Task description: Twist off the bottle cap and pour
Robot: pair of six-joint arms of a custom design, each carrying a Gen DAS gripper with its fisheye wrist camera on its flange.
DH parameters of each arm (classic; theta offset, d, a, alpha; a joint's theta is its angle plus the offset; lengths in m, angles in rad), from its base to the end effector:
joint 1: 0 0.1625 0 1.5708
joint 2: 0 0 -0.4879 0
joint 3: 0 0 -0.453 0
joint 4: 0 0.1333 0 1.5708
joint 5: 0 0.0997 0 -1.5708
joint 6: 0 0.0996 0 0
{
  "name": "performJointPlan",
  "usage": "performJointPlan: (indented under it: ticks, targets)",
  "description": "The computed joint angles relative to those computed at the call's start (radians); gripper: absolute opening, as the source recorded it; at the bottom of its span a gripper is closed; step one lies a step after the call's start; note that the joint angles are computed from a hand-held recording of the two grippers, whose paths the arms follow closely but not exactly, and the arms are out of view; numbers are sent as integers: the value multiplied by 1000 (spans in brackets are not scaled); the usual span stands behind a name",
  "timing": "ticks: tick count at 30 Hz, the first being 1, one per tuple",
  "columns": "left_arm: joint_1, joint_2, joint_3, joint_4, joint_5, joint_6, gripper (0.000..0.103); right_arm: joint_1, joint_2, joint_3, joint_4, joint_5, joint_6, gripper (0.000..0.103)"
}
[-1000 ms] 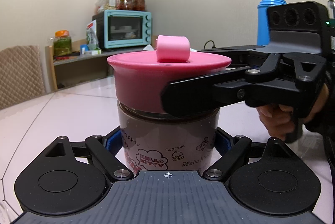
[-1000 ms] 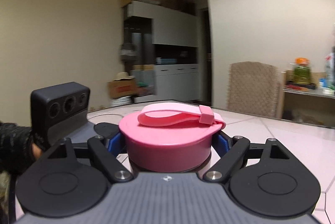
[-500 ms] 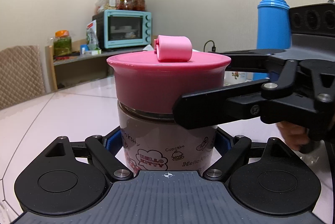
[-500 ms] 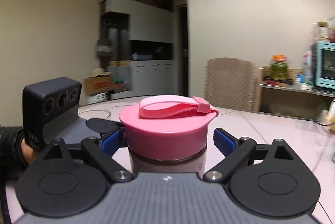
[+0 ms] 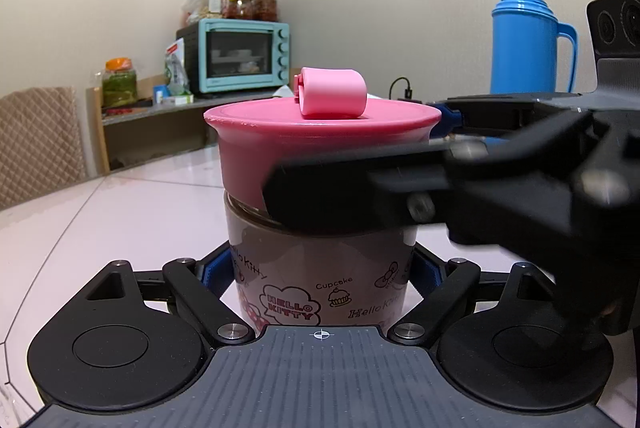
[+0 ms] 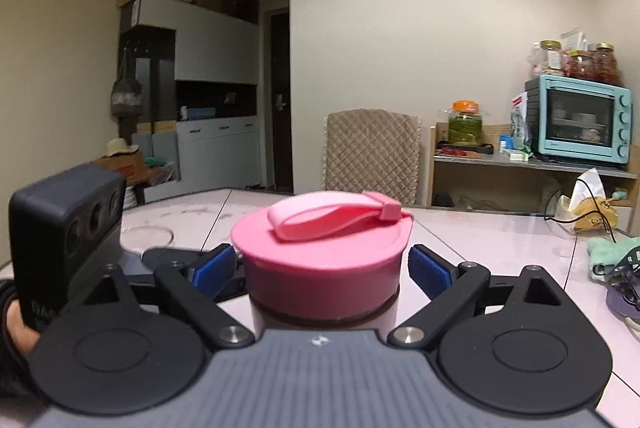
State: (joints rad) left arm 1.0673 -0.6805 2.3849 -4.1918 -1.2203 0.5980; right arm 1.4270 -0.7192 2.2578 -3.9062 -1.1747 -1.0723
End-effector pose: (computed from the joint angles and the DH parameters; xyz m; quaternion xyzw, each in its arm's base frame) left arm -0.0722 -0.4783 0.0427 0.3964 0.7929 -0.4278 0.1768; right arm 0.0959 -0.5363 0.0382 0.4729 -0.7738 0.4158 0.0684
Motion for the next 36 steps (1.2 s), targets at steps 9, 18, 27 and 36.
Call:
performJointPlan:
  ticks: [9,18,27,36]
  targets:
    - [1,-1,0,1,-1,0,90,21,32,1,-74,-43,34,87]
    - [1,-2,1,2,-1,0,90,-20,-3,1,47,45,-64,85]
    - [-3,-1,4,-3,2,-1,90,-72,-153,-91,661,177,-366,85]
    - [-10,6,7,-12,8,-2,90,-76,-195,-155,926,196,-476,85]
